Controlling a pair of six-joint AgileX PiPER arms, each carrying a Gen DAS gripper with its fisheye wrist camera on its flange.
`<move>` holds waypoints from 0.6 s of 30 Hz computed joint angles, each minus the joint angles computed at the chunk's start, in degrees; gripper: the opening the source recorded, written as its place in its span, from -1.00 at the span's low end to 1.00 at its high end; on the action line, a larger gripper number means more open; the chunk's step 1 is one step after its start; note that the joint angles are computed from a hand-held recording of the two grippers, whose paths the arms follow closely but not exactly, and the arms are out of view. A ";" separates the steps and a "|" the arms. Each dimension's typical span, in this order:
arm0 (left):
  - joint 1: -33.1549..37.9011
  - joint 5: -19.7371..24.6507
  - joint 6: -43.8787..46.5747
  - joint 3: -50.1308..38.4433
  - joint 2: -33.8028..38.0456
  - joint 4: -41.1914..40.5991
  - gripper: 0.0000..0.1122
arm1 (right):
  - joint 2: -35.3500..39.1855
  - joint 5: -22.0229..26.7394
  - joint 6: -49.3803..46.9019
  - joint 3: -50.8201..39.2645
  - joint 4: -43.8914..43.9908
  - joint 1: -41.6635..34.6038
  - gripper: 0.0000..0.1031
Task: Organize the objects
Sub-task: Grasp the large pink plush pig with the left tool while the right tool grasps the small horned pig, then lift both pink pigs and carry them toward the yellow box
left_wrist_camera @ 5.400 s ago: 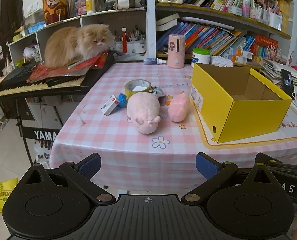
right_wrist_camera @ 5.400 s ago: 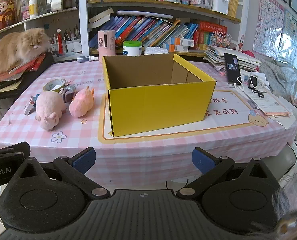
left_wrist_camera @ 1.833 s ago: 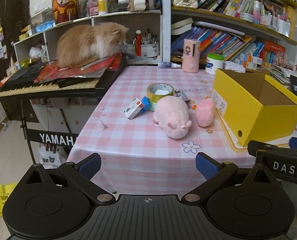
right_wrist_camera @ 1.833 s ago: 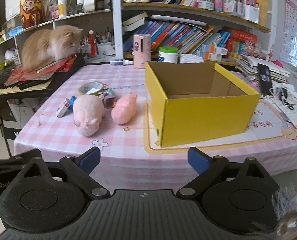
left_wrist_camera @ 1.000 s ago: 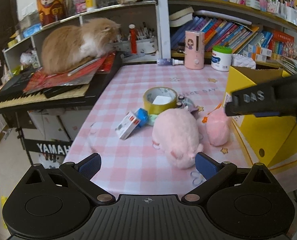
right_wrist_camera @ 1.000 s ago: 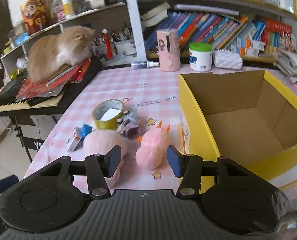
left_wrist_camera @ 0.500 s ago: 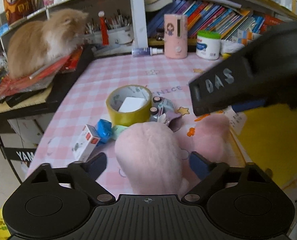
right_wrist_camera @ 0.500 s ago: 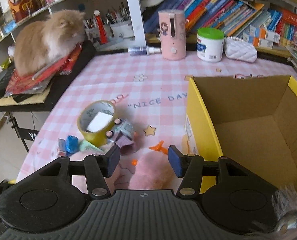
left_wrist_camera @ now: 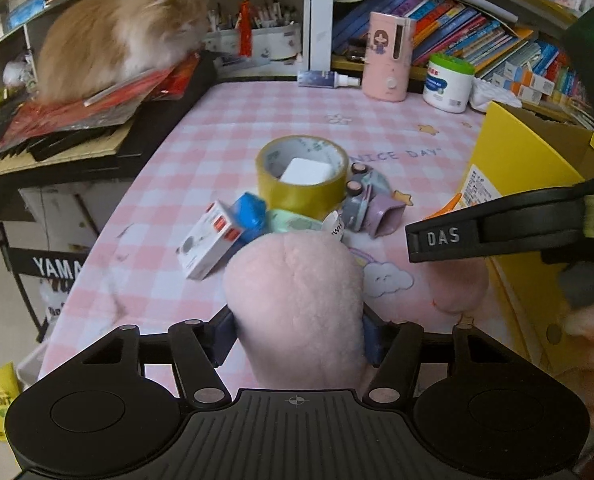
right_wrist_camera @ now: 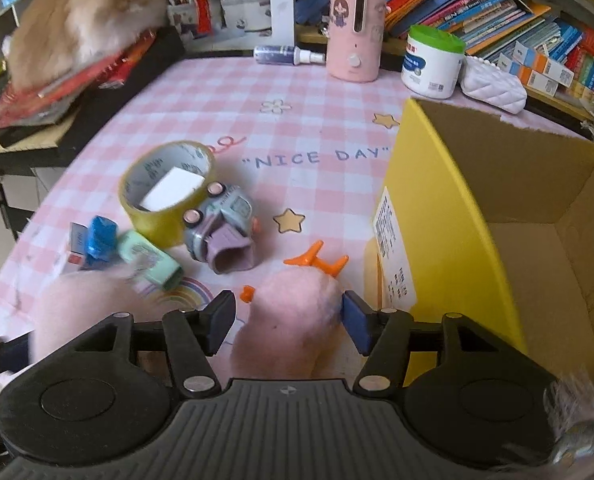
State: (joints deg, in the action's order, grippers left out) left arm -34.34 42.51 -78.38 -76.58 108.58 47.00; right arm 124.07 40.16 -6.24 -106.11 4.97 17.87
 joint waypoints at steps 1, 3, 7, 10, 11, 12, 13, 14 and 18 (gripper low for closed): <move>0.04 -0.12 -0.22 0.54 -0.45 -0.13 0.07 | 0.69 0.20 1.06 -0.61 -0.90 0.24 0.09; 0.06 -0.60 -1.48 2.13 -1.77 -0.10 0.07 | 2.46 1.13 3.29 -2.48 -2.49 0.63 0.06; -0.49 -0.22 -4.30 4.13 -4.19 1.54 0.07 | 2.87 -0.80 0.37 -1.41 0.66 -0.23 -0.03; -1.41 0.13 -6.65 5.20 -6.11 3.88 0.07 | -0.24 -4.11 -3.39 3.08 5.68 -1.42 -0.04; -1.70 0.05 -7.40 5.74 -6.88 4.38 0.07 | -1.49 -4.56 -5.83 4.54 8.21 -1.95 -0.04; -2.11 0.12 -8.14 6.29 -7.75 4.80 0.07 | -2.70 -5.08 -7.72 5.94 10.05 -2.22 -0.04; -2.49 0.39 -8.58 6.64 -8.47 5.01 0.07 | -4.11 -5.82 -9.82 7.67 11.98 -2.54 -0.04; -2.95 0.79 -9.09 7.05 -9.23 5.32 0.07 | -5.60 -6.50 -11.94 9.46 13.77 -2.85 -0.04; -5.41 2.41 -11.64 10.15 -13.22 6.94 0.07 | -12.24 -7.73 -22.18 16.98 22.07 -4.59 -0.04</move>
